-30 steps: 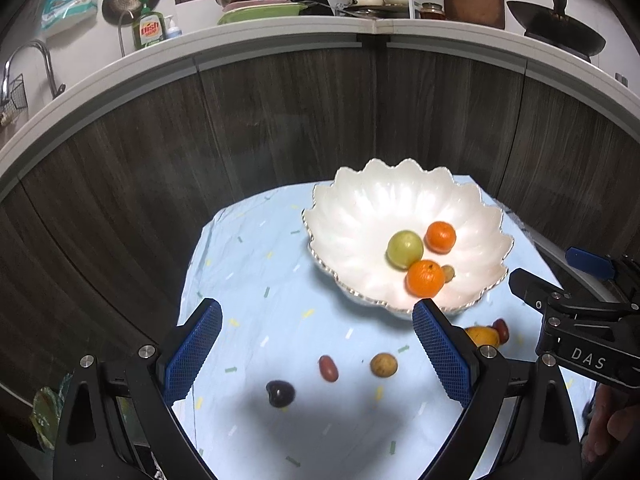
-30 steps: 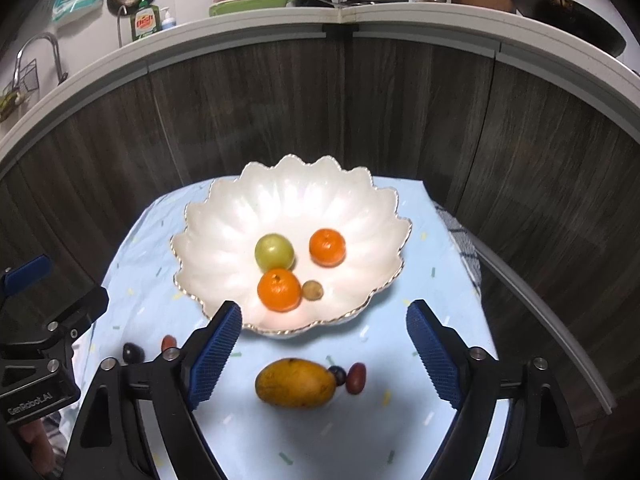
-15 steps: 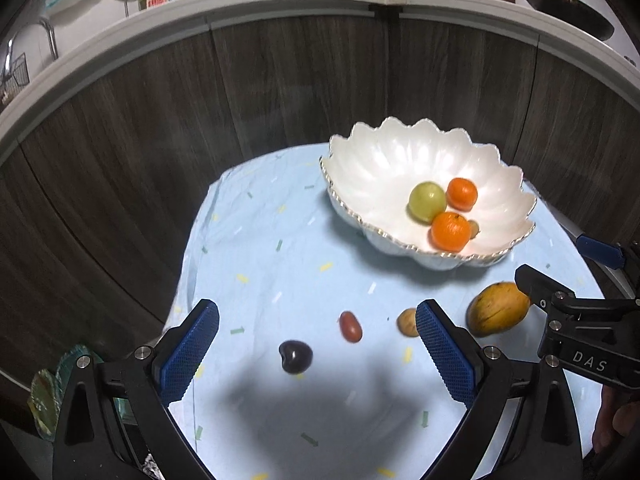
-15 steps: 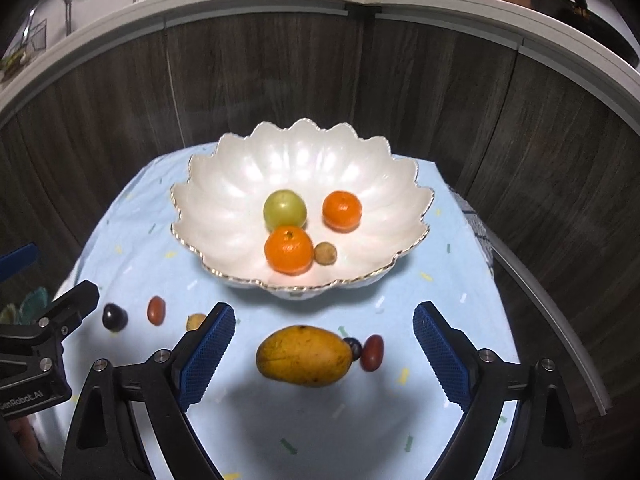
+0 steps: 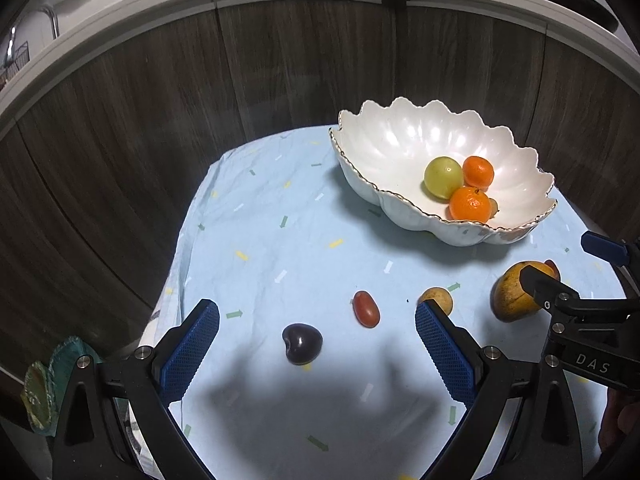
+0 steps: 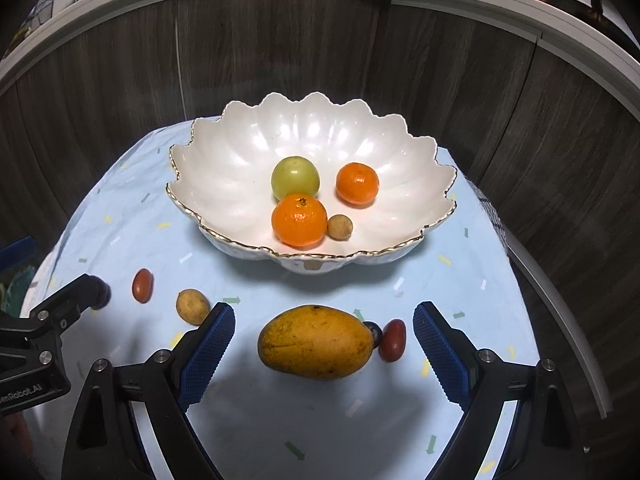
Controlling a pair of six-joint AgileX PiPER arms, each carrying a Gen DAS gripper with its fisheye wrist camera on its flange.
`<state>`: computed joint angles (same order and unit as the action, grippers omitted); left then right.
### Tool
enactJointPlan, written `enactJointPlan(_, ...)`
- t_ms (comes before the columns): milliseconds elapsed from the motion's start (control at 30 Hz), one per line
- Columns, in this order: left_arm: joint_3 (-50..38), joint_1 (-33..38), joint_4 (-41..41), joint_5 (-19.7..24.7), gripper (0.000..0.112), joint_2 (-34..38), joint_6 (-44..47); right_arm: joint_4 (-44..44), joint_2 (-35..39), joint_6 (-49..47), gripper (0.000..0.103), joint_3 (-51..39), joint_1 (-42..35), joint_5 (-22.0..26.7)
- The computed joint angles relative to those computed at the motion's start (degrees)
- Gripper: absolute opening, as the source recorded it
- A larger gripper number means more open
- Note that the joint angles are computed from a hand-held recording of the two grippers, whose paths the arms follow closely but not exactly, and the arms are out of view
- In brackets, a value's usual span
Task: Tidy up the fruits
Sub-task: 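Withdraw both open grippers from the bowl toward the mango and dates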
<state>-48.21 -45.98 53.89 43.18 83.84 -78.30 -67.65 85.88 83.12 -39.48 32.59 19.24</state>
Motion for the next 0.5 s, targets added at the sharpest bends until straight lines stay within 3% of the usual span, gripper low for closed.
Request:
enactJointPlan(267, 1.9, -0.7, 5.3, -2.1, 0.094, 1.5, -6.1, -18.8, 0.7, 19.7, 0.092, 3.5, 1.0, -0.7)
enactJointPlan(500, 1.9, 0.1, 7.6, -5.3, 0.085, 4.7, -8.4, -29.8, 3.1, 30.4, 0.092, 4.7, 1.4, 0.2)
